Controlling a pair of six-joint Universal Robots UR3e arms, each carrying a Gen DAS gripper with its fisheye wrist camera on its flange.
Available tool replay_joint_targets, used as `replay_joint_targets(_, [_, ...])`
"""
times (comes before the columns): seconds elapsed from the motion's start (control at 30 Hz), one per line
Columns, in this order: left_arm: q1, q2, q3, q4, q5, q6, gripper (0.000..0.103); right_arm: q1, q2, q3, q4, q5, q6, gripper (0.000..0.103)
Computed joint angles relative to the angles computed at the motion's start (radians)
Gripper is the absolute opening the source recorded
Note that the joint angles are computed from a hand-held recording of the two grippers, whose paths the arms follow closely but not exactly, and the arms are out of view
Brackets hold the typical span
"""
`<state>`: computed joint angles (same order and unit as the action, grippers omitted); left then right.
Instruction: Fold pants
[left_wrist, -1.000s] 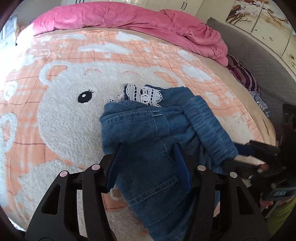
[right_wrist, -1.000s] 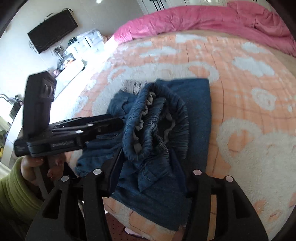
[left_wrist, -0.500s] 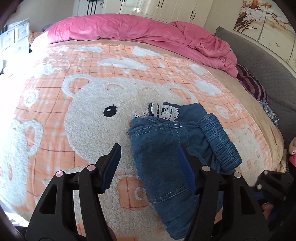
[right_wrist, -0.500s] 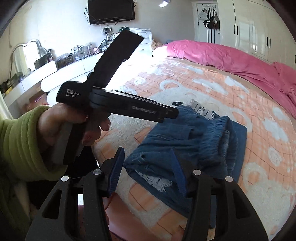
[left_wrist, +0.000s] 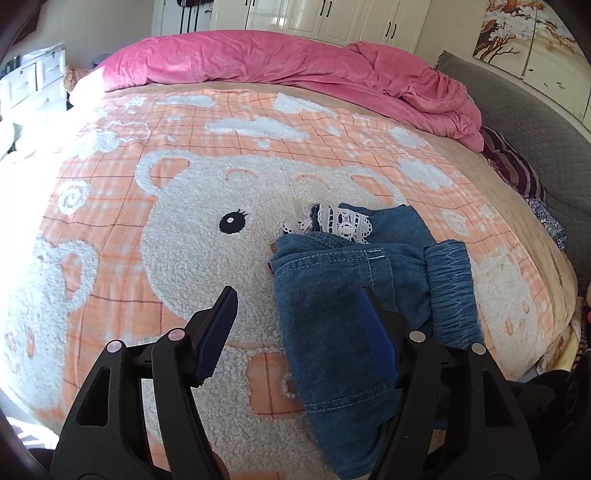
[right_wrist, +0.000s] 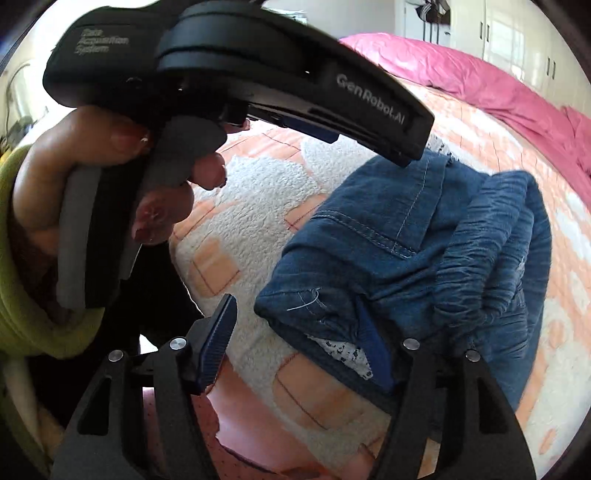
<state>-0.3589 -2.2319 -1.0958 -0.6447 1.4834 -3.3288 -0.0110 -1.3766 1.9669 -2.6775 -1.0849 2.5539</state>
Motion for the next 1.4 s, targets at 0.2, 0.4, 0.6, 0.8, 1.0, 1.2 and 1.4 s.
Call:
replay_joint_targets(0.2, [0.005,0.03,-0.042,0.034,0.009,0.003,0.064,-0.192,-0.191,0.08,0.117,0.271,-0.1,0.063])
replay_joint_targets(0.4, [0.013,0.054,-0.065,0.052,0.013,0.001,0.066,-0.422,-0.267,0.158,-0.093,0.415,0.084,0.066])
replay_joint_targets(0.6, [0.003,0.074,-0.076,0.063,0.055,0.012,0.073,-0.522,-0.193,0.152,-0.29,0.339,0.293,0.066])
replay_joint_targets(0.8, [-0.006,0.079,-0.067,0.052,0.071,0.008,0.081,-0.517,-0.128,0.104,-0.288,0.231,0.344,0.076])
replay_joint_targets(1.0, [-0.005,0.072,-0.065,0.048,0.06,0.0,0.084,-0.476,-0.096,0.045,-0.21,0.133,0.337,0.077])
replay_joint_targets(1.2, [-0.003,0.046,-0.052,0.027,0.063,0.002,0.085,-0.414,-0.005,-0.042,-0.144,0.049,0.294,0.078])
replay_joint_targets(1.4, [-0.013,0.012,-0.03,0.001,0.062,-0.006,0.086,-0.412,0.011,-0.03,-0.133,0.034,0.3,0.078])
